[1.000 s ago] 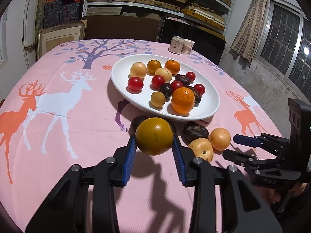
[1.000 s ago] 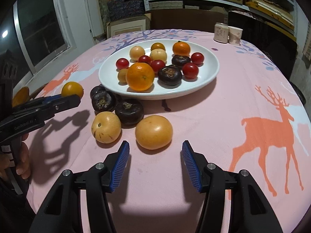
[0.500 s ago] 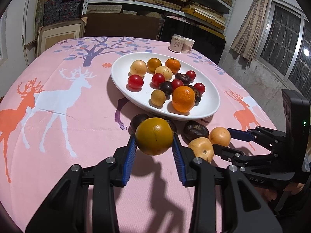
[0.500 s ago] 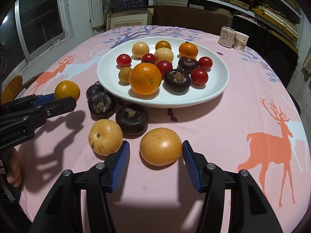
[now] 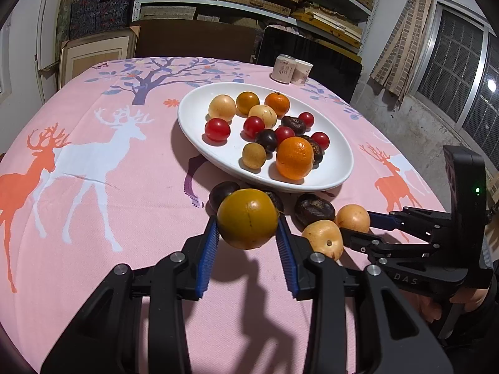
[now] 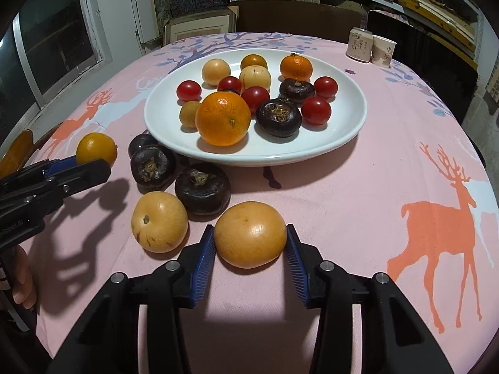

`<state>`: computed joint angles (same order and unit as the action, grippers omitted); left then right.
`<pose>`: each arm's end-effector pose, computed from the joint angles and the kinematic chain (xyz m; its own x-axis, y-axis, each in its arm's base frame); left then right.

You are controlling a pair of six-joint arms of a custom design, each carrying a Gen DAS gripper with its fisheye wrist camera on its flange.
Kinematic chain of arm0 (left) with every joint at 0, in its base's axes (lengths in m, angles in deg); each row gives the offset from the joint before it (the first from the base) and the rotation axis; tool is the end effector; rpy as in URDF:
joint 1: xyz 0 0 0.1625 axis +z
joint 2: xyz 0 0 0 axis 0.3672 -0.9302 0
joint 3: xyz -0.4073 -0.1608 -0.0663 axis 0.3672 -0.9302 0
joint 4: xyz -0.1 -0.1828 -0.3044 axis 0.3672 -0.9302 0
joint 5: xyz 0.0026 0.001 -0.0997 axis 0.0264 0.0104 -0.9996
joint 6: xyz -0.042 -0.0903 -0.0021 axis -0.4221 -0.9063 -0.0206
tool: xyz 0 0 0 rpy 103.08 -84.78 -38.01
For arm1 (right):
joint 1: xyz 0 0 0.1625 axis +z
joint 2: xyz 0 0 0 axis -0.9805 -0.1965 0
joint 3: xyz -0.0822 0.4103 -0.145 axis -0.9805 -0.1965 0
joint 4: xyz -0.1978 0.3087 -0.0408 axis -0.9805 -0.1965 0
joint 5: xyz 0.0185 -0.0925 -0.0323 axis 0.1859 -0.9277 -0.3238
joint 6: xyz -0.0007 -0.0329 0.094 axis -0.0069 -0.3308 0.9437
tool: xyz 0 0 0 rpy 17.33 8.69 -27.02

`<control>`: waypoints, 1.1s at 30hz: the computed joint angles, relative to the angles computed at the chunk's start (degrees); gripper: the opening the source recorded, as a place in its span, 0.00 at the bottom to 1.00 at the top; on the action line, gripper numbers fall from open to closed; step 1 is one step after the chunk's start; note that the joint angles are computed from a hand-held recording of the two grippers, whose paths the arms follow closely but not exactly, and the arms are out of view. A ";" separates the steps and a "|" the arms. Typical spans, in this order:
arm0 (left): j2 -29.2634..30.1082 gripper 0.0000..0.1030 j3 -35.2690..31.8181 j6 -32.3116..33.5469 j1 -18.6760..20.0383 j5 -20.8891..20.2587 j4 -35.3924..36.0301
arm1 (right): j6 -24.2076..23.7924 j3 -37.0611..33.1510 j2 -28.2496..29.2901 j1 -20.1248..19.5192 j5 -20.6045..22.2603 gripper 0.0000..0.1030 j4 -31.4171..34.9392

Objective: Organize fruits
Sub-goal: 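Carry both fruits over the white plate and open both tools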

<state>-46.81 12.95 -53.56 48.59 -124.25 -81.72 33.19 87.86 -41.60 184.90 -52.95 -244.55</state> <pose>-0.1202 -0.7873 0.2244 -0.6629 0.6495 -0.3723 0.7458 0.6163 -0.2528 0.2614 -0.6893 0.0649 -0.7327 0.1742 0.6579 -0.2984 0.7865 -0.5407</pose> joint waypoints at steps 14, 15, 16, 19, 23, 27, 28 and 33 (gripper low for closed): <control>0.09 0.35 -0.06 -0.07 0.02 0.15 -0.03 | 2.05 4.69 -1.84 -0.17 2.38 0.44 -4.37; 0.04 0.35 0.16 -0.07 0.03 0.20 -0.25 | 2.20 5.03 -1.98 -0.19 2.49 0.44 -4.60; -0.01 0.35 0.36 -0.10 0.03 0.25 -0.47 | 2.37 5.42 -2.13 -0.20 2.58 0.44 -4.91; 0.01 0.35 0.53 -0.18 0.02 0.46 -0.75 | 2.77 6.57 -2.60 -0.18 2.95 0.44 -5.91; -0.37 0.35 1.52 -0.20 -0.15 0.90 -1.74 | 2.74 8.20 -3.19 0.04 3.17 0.44 -7.82; -0.91 0.35 2.72 0.25 -0.44 1.71 -2.41 | 2.66 10.01 -3.96 0.28 3.45 0.44 -10.15; -1.27 0.35 3.65 0.69 -0.59 2.03 -3.17 | 2.61 10.41 -4.15 0.38 3.44 0.44 -10.70; -2.78 0.35 6.24 1.71 -0.99 1.76 -4.55 | 1.86 12.36 -5.24 1.13 3.50 0.44 -13.71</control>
<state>-49.59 19.19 -51.85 47.60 -122.48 -86.27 35.04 100.22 -46.85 186.03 -49.45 -258.26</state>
